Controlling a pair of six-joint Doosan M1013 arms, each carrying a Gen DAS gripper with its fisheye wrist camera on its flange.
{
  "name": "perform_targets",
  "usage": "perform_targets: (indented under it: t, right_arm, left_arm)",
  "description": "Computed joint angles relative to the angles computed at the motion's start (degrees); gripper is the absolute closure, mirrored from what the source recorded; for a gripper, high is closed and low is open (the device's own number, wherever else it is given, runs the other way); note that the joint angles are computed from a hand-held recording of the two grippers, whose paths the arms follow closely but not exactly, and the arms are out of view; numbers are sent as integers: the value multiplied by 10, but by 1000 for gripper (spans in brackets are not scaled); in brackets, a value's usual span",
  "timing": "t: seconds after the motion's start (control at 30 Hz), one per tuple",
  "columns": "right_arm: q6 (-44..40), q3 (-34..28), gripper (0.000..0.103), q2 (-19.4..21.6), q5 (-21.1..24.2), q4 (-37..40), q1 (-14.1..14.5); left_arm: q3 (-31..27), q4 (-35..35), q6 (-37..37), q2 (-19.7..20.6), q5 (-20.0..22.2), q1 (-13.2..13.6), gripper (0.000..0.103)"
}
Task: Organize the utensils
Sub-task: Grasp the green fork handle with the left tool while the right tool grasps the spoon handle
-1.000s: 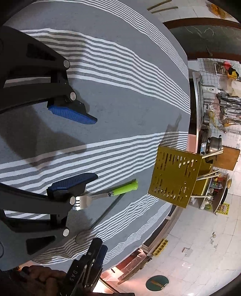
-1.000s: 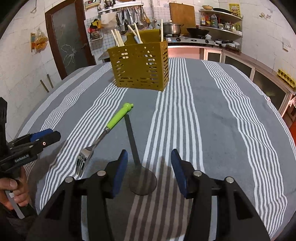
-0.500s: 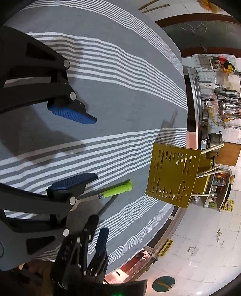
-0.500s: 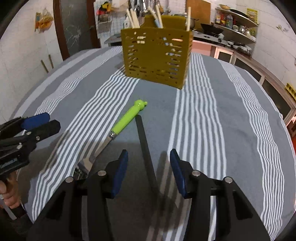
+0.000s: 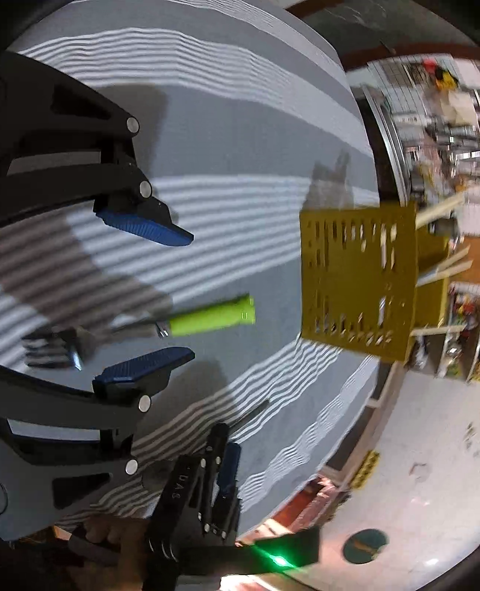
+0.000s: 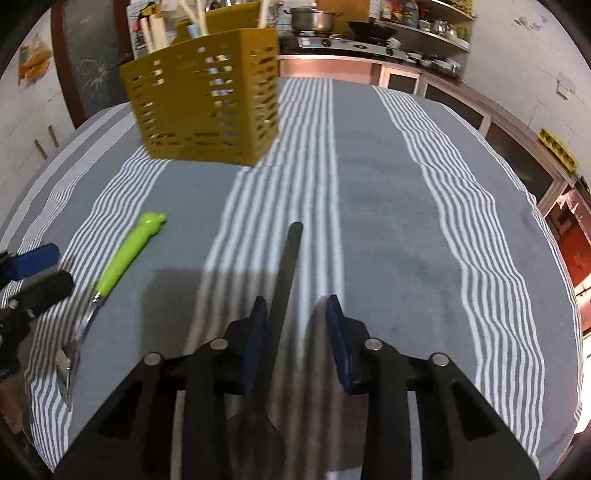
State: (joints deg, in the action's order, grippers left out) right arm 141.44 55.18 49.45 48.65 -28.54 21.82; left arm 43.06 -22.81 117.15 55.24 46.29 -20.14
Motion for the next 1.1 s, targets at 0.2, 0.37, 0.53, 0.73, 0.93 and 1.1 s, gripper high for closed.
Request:
perform_targets:
  t: [0.2,0.37,0.53,0.73,0.93,1.1]
  right_arm:
    - [-12,0,70,-2,-18,30,-11]
    - [-43,-28,69,13,2,46,-13]
    - [-52,-42,92,24,10,35,-8]
    - [-28,-27,95,14,-22,42,-12]
    - [87,49,94,-31,-139,-37,-13]
    - [234,99,94,-65,-214,-175,-9]
  left_arm:
    - [-96,62,-46,52,80,-16,47]
    - [-144,106,-60,81,105,-27,46]
    - [-167,106,-50,92,125,-26,73]
    - [-224,68,-79,118,162,-12,90]
    - [-110,6,-39,55,53,0,90]
    - [-45,-52,5,12,-21,8,90]
